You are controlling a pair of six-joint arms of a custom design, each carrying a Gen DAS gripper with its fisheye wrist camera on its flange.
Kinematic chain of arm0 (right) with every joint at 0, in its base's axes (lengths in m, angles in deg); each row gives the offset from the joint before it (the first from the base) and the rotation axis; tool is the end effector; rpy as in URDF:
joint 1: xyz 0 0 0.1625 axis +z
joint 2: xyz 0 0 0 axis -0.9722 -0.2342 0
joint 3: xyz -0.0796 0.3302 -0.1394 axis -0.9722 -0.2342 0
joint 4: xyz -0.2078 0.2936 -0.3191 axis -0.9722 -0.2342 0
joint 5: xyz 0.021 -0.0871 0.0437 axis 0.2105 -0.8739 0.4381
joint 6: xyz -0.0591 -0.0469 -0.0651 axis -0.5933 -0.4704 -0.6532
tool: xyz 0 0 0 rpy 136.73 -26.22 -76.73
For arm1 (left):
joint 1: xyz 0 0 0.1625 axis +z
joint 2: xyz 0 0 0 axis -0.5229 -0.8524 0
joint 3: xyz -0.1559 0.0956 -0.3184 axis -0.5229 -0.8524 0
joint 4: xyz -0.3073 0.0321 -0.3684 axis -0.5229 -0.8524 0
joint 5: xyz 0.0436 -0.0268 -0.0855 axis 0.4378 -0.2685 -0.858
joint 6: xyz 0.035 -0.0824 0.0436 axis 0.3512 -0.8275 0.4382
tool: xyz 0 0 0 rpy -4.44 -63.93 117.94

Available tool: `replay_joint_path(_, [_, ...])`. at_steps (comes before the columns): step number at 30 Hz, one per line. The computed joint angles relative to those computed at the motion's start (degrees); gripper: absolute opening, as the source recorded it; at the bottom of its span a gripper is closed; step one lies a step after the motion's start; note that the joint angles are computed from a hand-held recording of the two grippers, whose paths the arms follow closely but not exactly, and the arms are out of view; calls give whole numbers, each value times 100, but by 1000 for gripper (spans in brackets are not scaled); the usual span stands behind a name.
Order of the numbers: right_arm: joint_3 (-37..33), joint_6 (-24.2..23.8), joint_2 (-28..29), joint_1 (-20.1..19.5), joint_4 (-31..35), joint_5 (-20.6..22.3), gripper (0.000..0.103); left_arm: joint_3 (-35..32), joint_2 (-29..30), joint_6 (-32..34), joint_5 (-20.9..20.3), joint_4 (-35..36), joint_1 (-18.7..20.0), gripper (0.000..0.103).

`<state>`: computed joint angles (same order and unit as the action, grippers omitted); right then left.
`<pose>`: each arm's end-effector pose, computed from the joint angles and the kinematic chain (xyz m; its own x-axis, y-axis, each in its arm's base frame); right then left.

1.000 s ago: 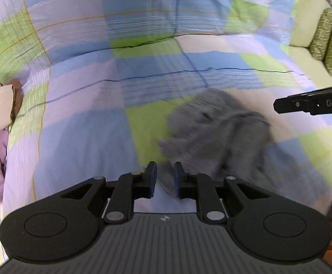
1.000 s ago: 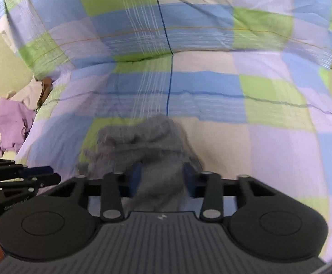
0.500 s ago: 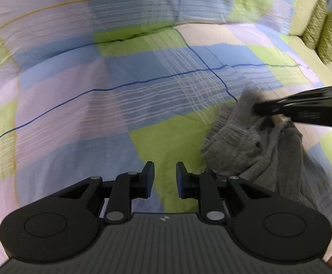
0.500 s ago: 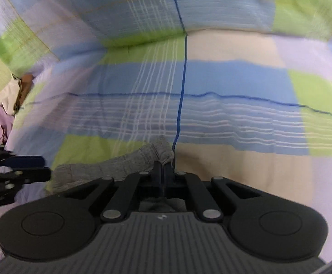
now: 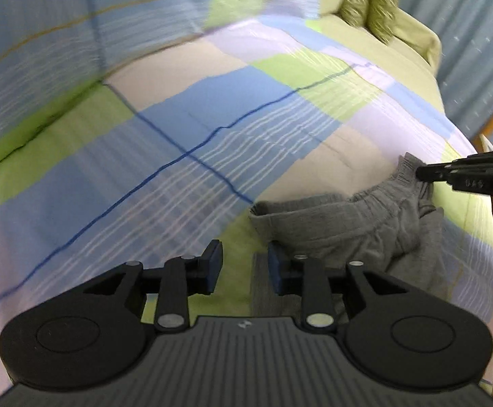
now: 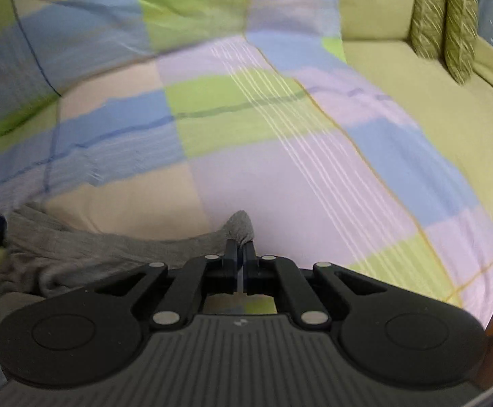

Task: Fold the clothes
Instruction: 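Lift the grey sweatpants with both grippers and carry them onto the checked sheet, then regrip the sweatpants waistband with both grippers and raise it to shake out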

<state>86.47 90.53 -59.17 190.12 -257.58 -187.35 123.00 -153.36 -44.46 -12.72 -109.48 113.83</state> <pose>0.2767 -0.4914 -0.0706 -0.7129 0.0505 0.6994 -0.3551 0.8341 -0.4222 0.0928 -0.5483 0.2952 -0.7577 0.4942 -0.4261 0.5908 0.7968 -0.1265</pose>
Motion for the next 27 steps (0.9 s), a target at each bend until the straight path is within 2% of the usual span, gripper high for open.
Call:
replay_joint_path(5, [55,361,37,-48,-113,-47,3,-460,386,322,-830,540,182,35])
replay_joint_path(6, [94,443,3,-56,-138,-63,3,-504,439,366,-922,585,195,39])
replay_joint_path(7, [163,524,-65,-67,-152,-93,3,-508,497,414,-870,558,168,46])
replay_joint_path(9, [330,656,-239,-112,-166,-99,5,-465,608,487,-704,369,112,48])
replay_joint_path(11, [640,898,-549,-264,-291,298,9,-458,692,465,-702,245,89,50])
replay_joint_path(12, [787,962,-684,-344,-433,610,15,-460,718,424,-728,222,83,50])
replay_joint_path(13, [913,1006,-800,-422,-556,921,27,-463,737,397,-779,231,80,51])
replay_joint_path(15, [1089,889,-900,-557,-951,1458,33,-471,779,364,-924,279,81,51])
replay_joint_path(17, [1142,646,-894,-672,-1181,1800,39,-452,787,440,-1050,304,77,50])
replay_joint_path(21, [1063,541,-886,-863,-952,2096,46,-683,883,101,-1450,561,241,50])
replay_joint_path(23, [1045,619,-924,-954,-757,2296,46,-741,917,34,-1556,622,284,50])
replay_joint_path(25, [1061,574,-891,-983,-885,2391,46,-758,946,48,-1606,639,290,50])
replay_joint_path(26, [1072,574,-868,-999,-948,2426,46,-743,957,118,-1630,634,267,49])
replay_joint_path(27, [1082,573,-845,-1016,-1010,2462,47,-751,984,195,-1712,675,248,38])
